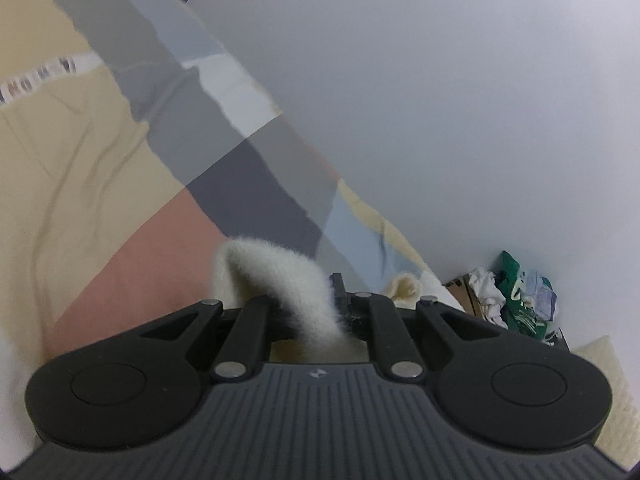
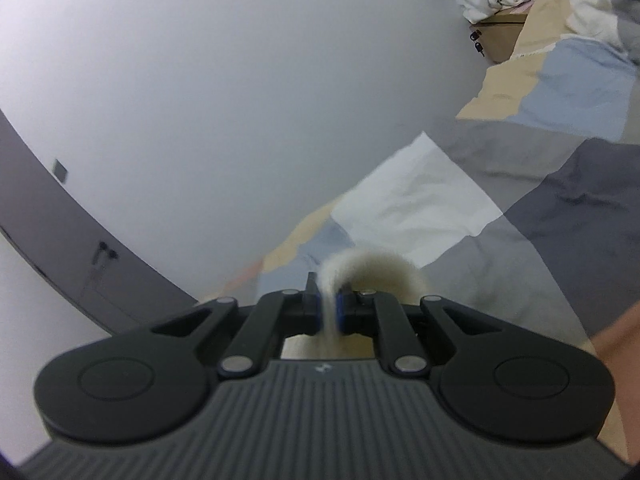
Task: Fold large clothes
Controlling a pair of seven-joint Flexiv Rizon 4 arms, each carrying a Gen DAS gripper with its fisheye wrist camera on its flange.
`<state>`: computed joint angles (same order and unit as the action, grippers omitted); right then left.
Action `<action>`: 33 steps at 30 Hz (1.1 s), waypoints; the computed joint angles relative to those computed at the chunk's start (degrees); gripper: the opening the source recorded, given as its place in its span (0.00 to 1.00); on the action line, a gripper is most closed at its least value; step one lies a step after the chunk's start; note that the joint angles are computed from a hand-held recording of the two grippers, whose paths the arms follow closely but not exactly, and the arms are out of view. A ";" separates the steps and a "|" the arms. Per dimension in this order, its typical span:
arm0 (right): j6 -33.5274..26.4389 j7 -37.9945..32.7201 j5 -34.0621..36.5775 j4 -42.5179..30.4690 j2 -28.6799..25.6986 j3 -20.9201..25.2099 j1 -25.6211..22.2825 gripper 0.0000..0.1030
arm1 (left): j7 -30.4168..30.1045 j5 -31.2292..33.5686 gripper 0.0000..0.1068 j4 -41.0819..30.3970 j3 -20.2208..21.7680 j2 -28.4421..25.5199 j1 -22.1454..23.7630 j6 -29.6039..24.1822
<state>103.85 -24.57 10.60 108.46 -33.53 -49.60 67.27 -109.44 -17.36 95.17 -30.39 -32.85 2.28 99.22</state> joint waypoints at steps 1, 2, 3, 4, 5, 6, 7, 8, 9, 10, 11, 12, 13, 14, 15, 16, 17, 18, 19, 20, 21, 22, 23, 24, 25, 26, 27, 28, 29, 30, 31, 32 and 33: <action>-0.13 0.19 -0.17 -0.96 -1.40 0.88 -1.24 0.10 | 0.60 0.35 0.11 -1.19 -1.98 -2.28 1.38 0.36; -0.32 0.52 -0.24 -1.92 -2.79 1.64 -2.35 0.10 | 1.04 0.64 0.11 -2.57 -3.24 -4.35 2.22 0.10; -0.89 1.10 -0.34 -3.11 -4.09 2.77 -3.77 0.10 | 1.53 0.88 0.11 -3.76 -4.43 -6.20 3.08 -0.45; -1.98 1.64 -0.88 -4.21 -4.96 4.09 -5.24 0.10 | 1.92 0.94 0.11 -4.58 -5.31 -7.58 3.73 -1.04; -3.43 2.07 -1.96 -5.16 -5.53 5.24 -6.54 0.10 | 2.20 0.77 0.11 -5.49 -5.86 -8.96 4.01 -1.50; -4.68 2.72 -3.16 -5.87 -6.09 5.87 -7.38 0.10 | 2.45 0.51 0.11 -6.33 -6.47 -10.30 4.30 -1.95; -5.48 3.56 -4.10 -6.54 -7.02 6.38 -8.16 0.10 | 2.86 0.33 0.11 -7.01 -7.08 -11.41 4.63 -2.48; -6.14 4.49 -4.89 -7.12 -7.85 6.93 -8.87 0.11 | 3.27 0.05 0.11 -7.82 -7.37 -12.51 4.71 -3.09; -7.52 5.49 -5.74 -7.81 -8.25 8.29 -10.04 0.11 | 3.36 -0.57 0.12 -8.50 -7.19 -13.28 4.50 -3.83; -8.56 6.38 -6.46 -8.55 -8.47 10.13 -11.62 0.11 | 3.50 -1.21 0.12 -9.00 -7.30 -13.97 4.44 -4.24; -8.86 7.18 -7.02 -9.04 -8.75 11.58 -12.85 0.11 | 3.98 -1.51 0.12 -9.26 -8.23 -14.84 4.87 -3.95; -8.69 7.82 -7.67 -9.21 -9.05 12.06 -13.42 0.11 | 4.41 -1.61 0.12 -9.36 -9.02 -15.35 5.28 -3.74; -8.36 8.42 -8.32 -9.23 -9.19 12.22 -13.75 0.11 | 4.62 -1.74 0.12 -9.43 -9.42 -15.59 5.47 -3.64; -7.98 9.04 -8.93 -9.03 -9.19 12.14 -13.80 0.12 | 4.87 -1.74 0.12 -9.45 -9.50 -15.63 5.50 -3.59; -7.50 9.61 -9.56 -8.57 -9.16 11.76 -13.53 0.12 | 5.03 -1.74 0.13 -9.49 -9.02 -15.39 5.19 -3.69; -6.89 10.08 -10.15 -8.08 -9.10 11.45 -13.32 0.12 | 5.06 -1.82 0.13 -9.25 -8.51 -14.87 4.87 -3.66; -6.24 10.38 -10.47 -7.69 -8.96 11.50 -13.37 0.13 | 5.18 -1.84 0.14 -9.18 -7.99 -14.49 4.50 -3.56; -5.76 10.47 -10.64 -7.34 -8.63 11.86 -13.59 0.15 | 5.40 -1.69 0.14 -8.88 -8.01 -14.21 4.47 -3.02; -5.56 10.28 -10.93 -7.16 -8.25 12.49 -14.03 0.17 | 5.49 -1.29 0.16 -7.18 -9.13 -13.29 5.40 -2.04; -5.67 9.64 -11.63 -7.39 -7.68 14.03 -15.24 0.23 | 5.11 -1.44 0.20 -6.86 -8.38 -12.43 5.10 -2.78; -5.65 8.63 -12.50 -7.23 -6.77 15.81 -16.65 0.32 | 5.11 -1.46 0.27 -6.45 -8.09 -11.74 5.12 -3.37; -5.99 7.82 -13.35 -7.17 -6.15 16.44 -17.07 0.38 | 5.72 -1.07 0.33 -5.63 -8.98 -11.29 5.85 -3.04; -5.90 7.53 -13.79 -7.22 -6.15 16.04 -16.73 0.54 | 6.35 -0.33 0.48 -4.45 -10.40 -10.98 6.90 -1.86; -5.14 7.22 -13.91 -6.63 -5.95 14.92 -15.67 0.67 | 5.13 0.65 0.54 -3.62 -9.96 -10.06 6.93 -1.37; -4.41 6.78 -13.75 -6.01 -5.73 13.82 -14.52 0.69 | 4.74 -0.56 0.54 -2.54 -7.65 -8.16 5.50 -0.99; -4.47 5.97 -13.78 -5.53 -4.89 13.97 -14.18 0.70 | 3.78 -0.76 0.54 -1.68 -4.07 -5.93 3.37 -1.20; -4.53 5.07 -13.92 -4.88 -3.59 14.74 -14.22 0.70 | 3.74 -0.43 0.54 -1.03 -1.99 -4.42 2.09 -1.41; -3.98 4.50 -13.72 -4.01 -2.66 14.51 -13.48 0.70 | 3.79 -0.07 0.54 -0.27 0.86 -2.66 0.17 -1.53; -3.50 3.92 -13.34 -2.94 -1.66 13.82 -12.34 0.70 | 3.68 0.06 0.54 0.45 4.01 -0.90 -2.11 -1.86; -2.87 3.37 -12.68 -1.56 -0.40 12.80 -10.70 0.70 | 3.83 0.22 0.54 0.89 6.43 0.40 -3.97 -2.29; -2.14 2.60 -12.05 -0.38 0.82 12.33 -9.56 0.70 | 4.21 0.67 0.54 1.41 9.18 1.76 -6.19 -2.47; -1.71 1.47 -11.63 0.72 2.14 12.12 -8.63 0.70 | 4.35 0.97 0.54 1.74 12.28 2.96 -8.76 -2.82; -1.85 0.28 -11.33 1.63 3.31 11.47 -7.41 0.70 | 4.64 1.18 0.54 2.46 13.95 4.12 -10.25 -3.07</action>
